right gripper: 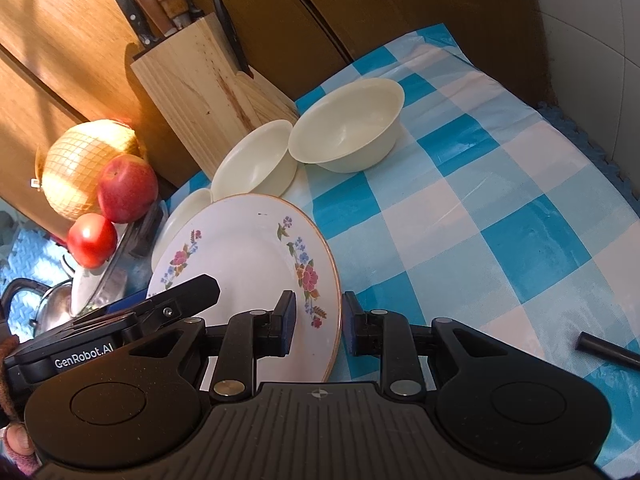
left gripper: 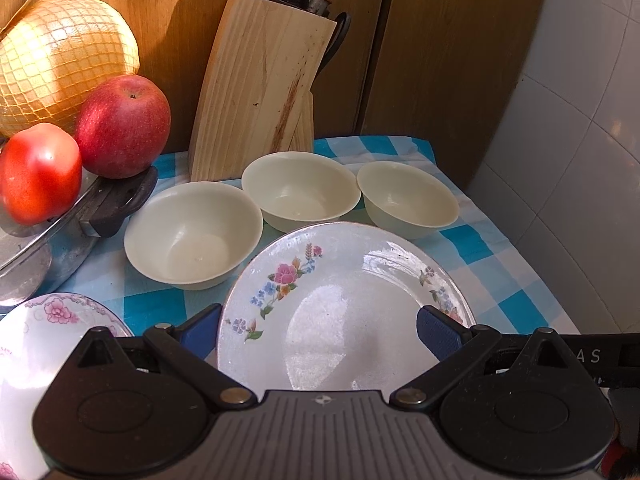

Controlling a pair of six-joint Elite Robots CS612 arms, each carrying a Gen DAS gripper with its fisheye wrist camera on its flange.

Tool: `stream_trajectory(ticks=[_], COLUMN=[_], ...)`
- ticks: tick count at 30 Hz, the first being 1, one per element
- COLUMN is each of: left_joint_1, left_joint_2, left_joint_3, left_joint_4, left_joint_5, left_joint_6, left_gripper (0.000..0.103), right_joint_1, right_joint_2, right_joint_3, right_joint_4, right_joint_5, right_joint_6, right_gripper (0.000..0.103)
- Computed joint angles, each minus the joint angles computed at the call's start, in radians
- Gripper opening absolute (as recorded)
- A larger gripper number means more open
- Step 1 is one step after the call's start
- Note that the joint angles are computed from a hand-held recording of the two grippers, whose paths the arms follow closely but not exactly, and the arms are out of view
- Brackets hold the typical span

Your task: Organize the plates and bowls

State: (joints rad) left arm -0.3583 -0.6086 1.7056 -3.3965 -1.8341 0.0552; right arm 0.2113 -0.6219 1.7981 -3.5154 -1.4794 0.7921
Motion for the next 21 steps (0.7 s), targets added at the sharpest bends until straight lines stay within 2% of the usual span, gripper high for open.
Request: stream_trajectory(ticks=[21], left_joint_1=[0.014], left_joint_2=[-0.039], left_joint_3=[0.09], left_joint_4=[-0.078], left_joint_5=[0.042], left_joint_6=[-0.004], left_gripper=[0.096], right_joint_1=[0.034], right_joint_2=[-0.02], right_joint_3=[0.021], right_joint_4=[0.007], right_joint_5=[0.019], right_joint_6=[-0.041], right_gripper=[0.032])
